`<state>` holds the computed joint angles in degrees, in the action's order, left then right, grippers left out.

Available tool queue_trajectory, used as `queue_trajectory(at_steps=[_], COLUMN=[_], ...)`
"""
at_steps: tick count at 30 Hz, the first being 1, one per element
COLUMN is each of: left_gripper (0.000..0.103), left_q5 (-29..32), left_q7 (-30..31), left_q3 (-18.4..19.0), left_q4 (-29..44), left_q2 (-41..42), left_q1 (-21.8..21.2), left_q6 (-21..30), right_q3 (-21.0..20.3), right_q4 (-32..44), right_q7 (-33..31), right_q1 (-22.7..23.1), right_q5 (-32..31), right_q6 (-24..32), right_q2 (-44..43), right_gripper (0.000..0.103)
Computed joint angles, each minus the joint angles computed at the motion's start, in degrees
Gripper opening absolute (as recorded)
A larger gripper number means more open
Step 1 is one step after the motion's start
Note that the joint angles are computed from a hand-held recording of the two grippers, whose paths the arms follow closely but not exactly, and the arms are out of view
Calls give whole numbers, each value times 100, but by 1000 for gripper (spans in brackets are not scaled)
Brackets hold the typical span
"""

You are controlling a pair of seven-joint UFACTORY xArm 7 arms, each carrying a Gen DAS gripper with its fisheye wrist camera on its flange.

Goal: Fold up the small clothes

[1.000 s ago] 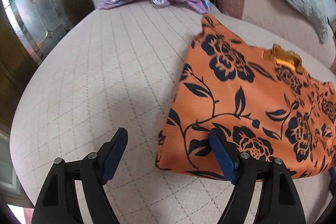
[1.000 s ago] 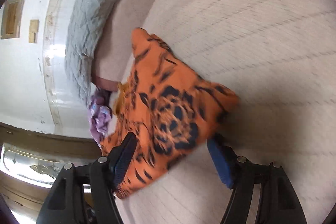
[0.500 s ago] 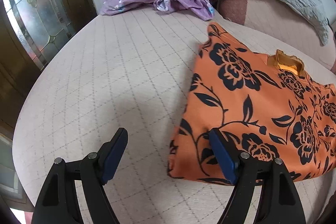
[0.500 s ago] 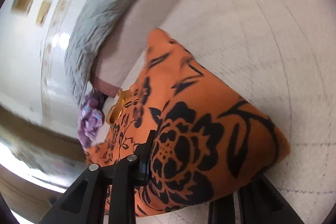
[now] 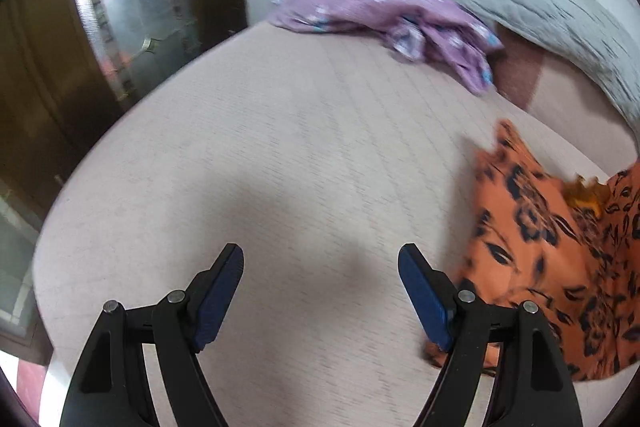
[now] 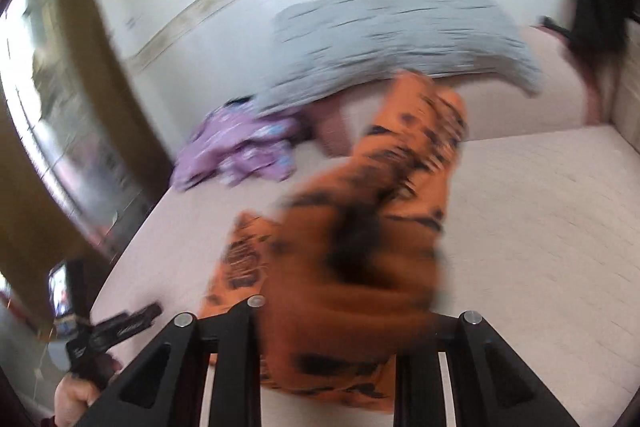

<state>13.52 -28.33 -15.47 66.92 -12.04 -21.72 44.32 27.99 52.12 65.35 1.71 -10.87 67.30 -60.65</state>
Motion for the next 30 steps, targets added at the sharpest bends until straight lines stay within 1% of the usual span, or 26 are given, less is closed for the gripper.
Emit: queue_trajectory(at_steps=[2,3,4,5,6,8,10,11,12,14,15,16,17,18,19,20,21,22,23,24,25,27,30], left_gripper=[80,80,80,80,80,80,80,80,80,80,80,80,80,80,80,80,80,80,81,81,81,81,81], left_q5=[1,-53,-111,-197,-274,-286,-363,-421,-538,-793,-1126,-1405,-1734,-2233,-2671,-3131,-3636,-4024,-4186,-4243,-4235,-4140,-4055], left_q7=[-14,-7,3,38,79,78,139,174,259,481,788,1057,1372,1843,2236,2642,3053,3332,3421,3416,3383,3279,3276], left_q3=[86,134,165,210,254,249,272,278,302,327,391,446,500,587,657,741,814,829,778,687,600,439,308], left_q4=[-48,-77,-90,-119,-145,-220,-321,-350,-395,-408,-428,-443,-466,-498,-510,-488,-473,-453,-413,-390,-340,-285,-368], left_q2=[-41,-61,-66,-83,-96,-157,-249,-269,-304,-312,-320,-326,-336,-363,-381,-379,-384,-378,-347,-321,-262,-171,-186], left_q1=[79,113,138,159,188,238,260,263,236,150,-2,-115,-258,-501,-689,-869,-1057,-1175,-1185,-1168,-1139,-1083,-1057], left_q6=[-61,-93,-119,-156,-199,-244,-331,-396,-526,-709,-815,-874,-947,-1017,-1030,-993,-921,-837,-767,-688,-596,-442,-479], right_q3=[247,405,464,470,441,454,585,482,142,-353,-463,-453,-376,-303,-231,-184,-153,-169,-147,-124,-162,-144,10], right_q4=[181,220,177,88,2,-221,-305,-466,-767,-1246,-1455,-1617,-1794,-1892,-1934,-1915,-1924,-1942,-1959,-1949,-1970,-1997,-1949], right_q7=[187,332,482,655,775,1010,1256,1278,1180,1042,1054,1133,1256,1336,1420,1465,1500,1514,1586,1634,1628,1609,1524], right_q1=[-90,-124,-75,17,130,316,322,471,860,1454,1620,1647,1608,1578,1525,1456,1433,1395,1366,1326,1294,1252,1119], right_q5=[159,225,295,419,519,574,215,163,307,592,696,724,693,673,645,625,621,641,691,752,794,903,1019], right_q6=[-283,-532,-811,-1135,-1394,-1930,-2182,-2457,-2971,-3606,-3750,-3733,-3568,-3303,-2860,-2440,-1958,-1625,-1179,-864,-656,-323,-80], right_q2=[582,967,1278,1599,1860,2271,2292,2169,1977,1601,1289,912,353,-90,-557,-875,-1237,-1481,-1788,-1978,-2126,-2354,-2331], right_gripper=[26,30,31,40,57,72,78,81,81,81,81,81,81,80,77,65,55,51,44,41,41,39,39])
